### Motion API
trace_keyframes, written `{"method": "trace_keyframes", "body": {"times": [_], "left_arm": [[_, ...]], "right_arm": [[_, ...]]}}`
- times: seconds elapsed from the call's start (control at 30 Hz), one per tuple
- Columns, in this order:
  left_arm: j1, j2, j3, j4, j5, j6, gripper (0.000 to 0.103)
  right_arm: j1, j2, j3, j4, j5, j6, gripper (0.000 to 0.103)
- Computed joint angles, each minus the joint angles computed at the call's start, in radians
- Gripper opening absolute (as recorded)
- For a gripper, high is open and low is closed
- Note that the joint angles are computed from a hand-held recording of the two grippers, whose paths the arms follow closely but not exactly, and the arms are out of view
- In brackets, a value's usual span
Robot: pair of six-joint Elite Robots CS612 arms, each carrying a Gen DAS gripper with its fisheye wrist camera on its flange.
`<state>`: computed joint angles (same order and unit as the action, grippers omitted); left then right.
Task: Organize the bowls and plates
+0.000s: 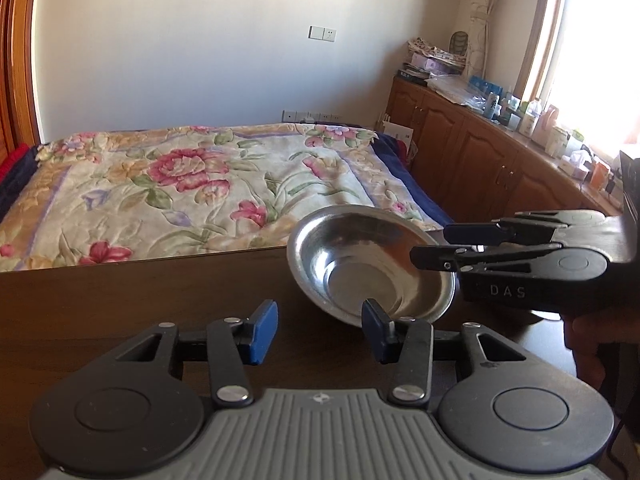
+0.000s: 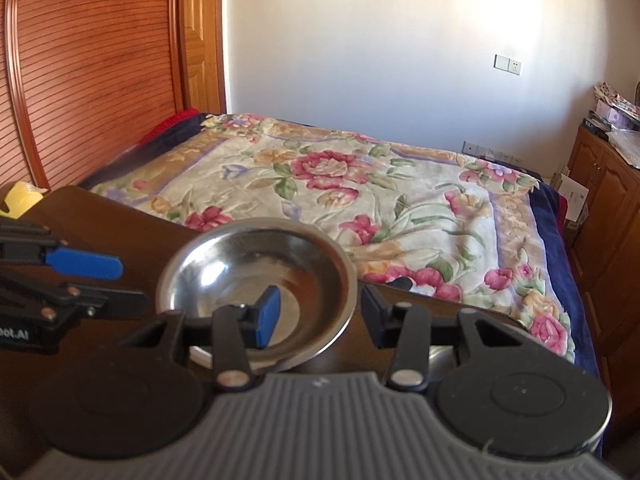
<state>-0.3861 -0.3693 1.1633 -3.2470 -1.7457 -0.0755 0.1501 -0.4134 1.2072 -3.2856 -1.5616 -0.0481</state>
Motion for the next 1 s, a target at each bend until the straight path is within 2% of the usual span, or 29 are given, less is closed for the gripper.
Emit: {"method": "trace_keyframes", "body": {"times": [0.33,0.6,0.83,1.0], "left_arm": [[0.001,0.026,-0.062,0.062,-0.016,-0.026,0.045],[0.002,0.035,-0.079,0.086,-0.017,-0.03,0.03],[0.003,0.033,-0.078,0.09,-0.004,-0.038,0.025],[0.004,0.035,-0.08,0.101,0.002,-0.045,0.023]], "right_arm": [[0.004,0.013,-0.032,0.045,-0.008,-0.001,0.046],[0.004,0.016,-0.041,0.075,-0.003,-0.001,0.046],[0.001,0.014,-0.038,0.084,0.016,0.014,0.035],[-0.001,0.016,-0.043,0.11,0.037,0.02,0.033]]}}
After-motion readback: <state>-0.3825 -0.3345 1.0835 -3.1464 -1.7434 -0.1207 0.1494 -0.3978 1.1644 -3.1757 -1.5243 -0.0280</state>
